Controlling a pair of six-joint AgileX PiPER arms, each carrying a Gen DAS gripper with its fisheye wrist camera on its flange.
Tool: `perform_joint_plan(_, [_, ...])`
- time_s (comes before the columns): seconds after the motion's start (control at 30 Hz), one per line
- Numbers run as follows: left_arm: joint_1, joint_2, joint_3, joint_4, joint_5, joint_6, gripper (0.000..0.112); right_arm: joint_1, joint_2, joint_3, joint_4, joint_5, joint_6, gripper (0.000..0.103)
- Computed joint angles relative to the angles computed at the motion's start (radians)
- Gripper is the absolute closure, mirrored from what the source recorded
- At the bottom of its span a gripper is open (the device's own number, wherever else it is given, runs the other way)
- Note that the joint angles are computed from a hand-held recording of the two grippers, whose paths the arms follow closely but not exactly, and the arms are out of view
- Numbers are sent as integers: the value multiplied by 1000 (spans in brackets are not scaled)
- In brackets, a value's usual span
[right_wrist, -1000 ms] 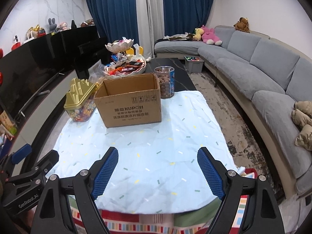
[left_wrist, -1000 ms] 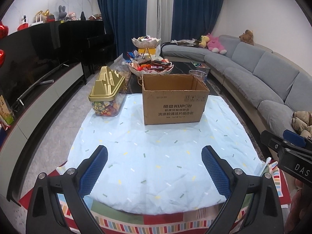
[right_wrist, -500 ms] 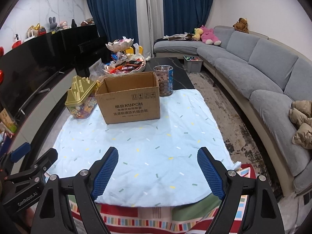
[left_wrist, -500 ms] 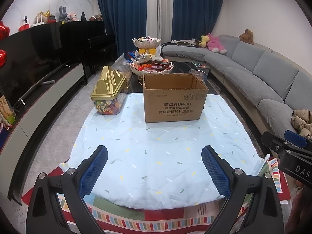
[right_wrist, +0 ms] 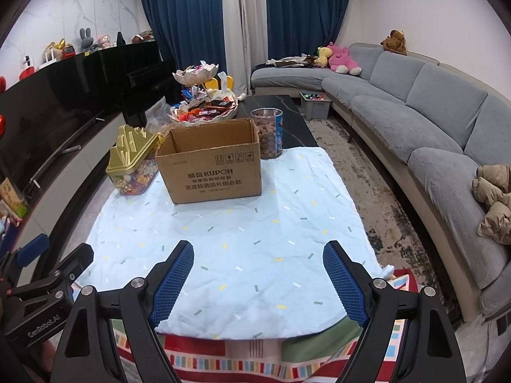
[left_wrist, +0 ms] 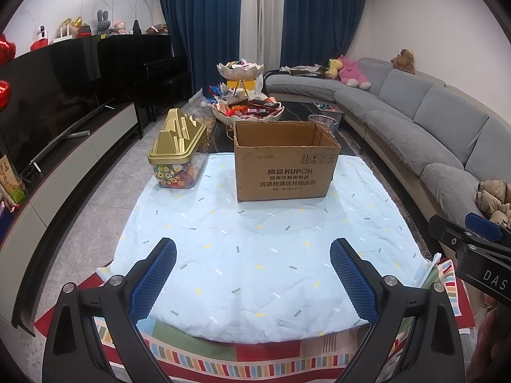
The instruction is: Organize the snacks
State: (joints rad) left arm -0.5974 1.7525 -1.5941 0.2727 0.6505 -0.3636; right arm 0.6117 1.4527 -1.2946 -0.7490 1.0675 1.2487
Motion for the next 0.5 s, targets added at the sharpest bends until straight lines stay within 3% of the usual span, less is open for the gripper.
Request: perform_joint_plan(0.5, [-4, -1, -11, -2, 8, 1, 14, -4, -2, -1, 1, -1, -4, 19])
